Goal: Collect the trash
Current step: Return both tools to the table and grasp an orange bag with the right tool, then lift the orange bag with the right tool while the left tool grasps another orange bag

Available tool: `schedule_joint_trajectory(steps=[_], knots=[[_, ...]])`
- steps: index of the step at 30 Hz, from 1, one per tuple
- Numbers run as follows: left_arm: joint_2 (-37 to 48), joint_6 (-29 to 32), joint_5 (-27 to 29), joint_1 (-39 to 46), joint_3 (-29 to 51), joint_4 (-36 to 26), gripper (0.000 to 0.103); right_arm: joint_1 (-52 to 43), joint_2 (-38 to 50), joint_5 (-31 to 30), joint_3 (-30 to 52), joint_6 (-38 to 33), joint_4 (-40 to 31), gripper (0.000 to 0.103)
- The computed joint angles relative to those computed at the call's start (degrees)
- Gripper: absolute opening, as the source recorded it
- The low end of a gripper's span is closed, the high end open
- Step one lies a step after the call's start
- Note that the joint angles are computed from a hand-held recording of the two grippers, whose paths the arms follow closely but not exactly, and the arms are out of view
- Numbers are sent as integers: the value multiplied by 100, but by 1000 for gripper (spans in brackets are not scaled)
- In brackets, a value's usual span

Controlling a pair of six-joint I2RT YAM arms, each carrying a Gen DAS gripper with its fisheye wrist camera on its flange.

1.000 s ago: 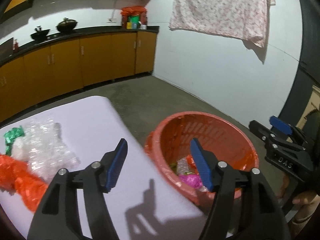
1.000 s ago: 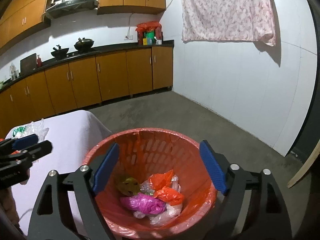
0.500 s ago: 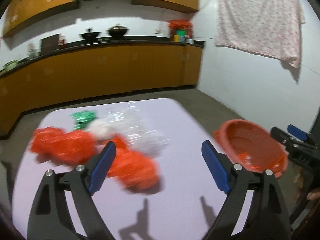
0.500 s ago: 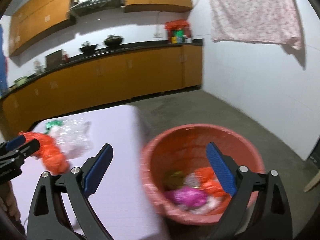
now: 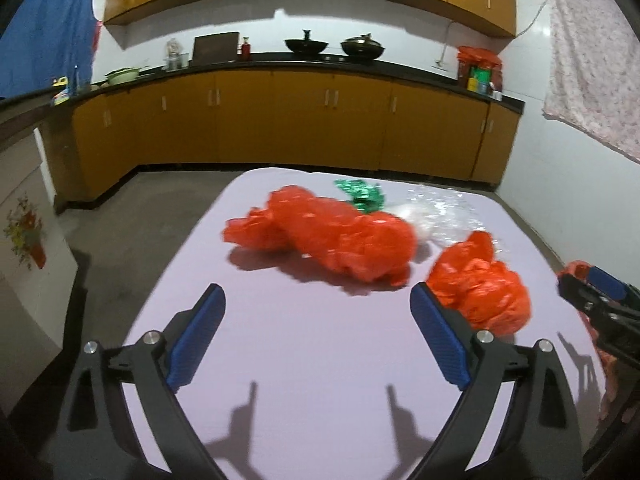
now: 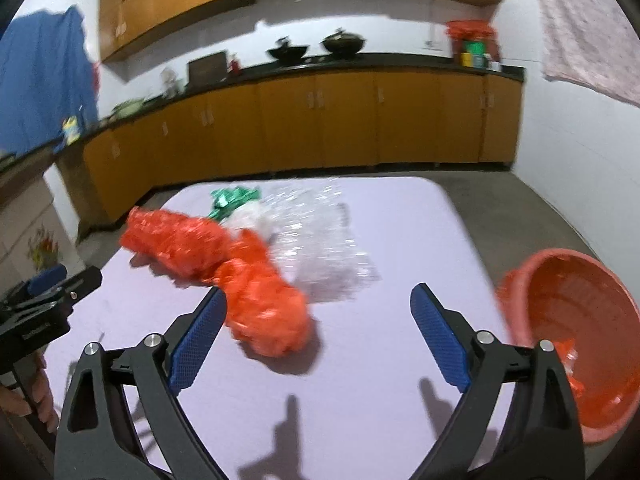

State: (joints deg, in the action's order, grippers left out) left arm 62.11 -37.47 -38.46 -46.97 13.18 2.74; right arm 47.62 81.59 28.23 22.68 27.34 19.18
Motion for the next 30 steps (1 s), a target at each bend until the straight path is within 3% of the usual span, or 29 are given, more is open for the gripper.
schedule_joint_trajectory(steps=[10, 21, 25, 30], knots=[[3, 394, 493, 677, -311, 398, 92, -284, 1400, -658, 863, -361, 123, 77], [114, 564, 804, 1035, -453, 685, 92, -287, 1676, -948, 1260, -656, -365, 61], [178, 577, 824, 1033, -404, 708, 92, -257, 1589, -960, 1169, -686, -351, 54], [267, 666, 807, 993, -325, 752, 92, -227, 1235, -962, 823, -593, -276, 53]])
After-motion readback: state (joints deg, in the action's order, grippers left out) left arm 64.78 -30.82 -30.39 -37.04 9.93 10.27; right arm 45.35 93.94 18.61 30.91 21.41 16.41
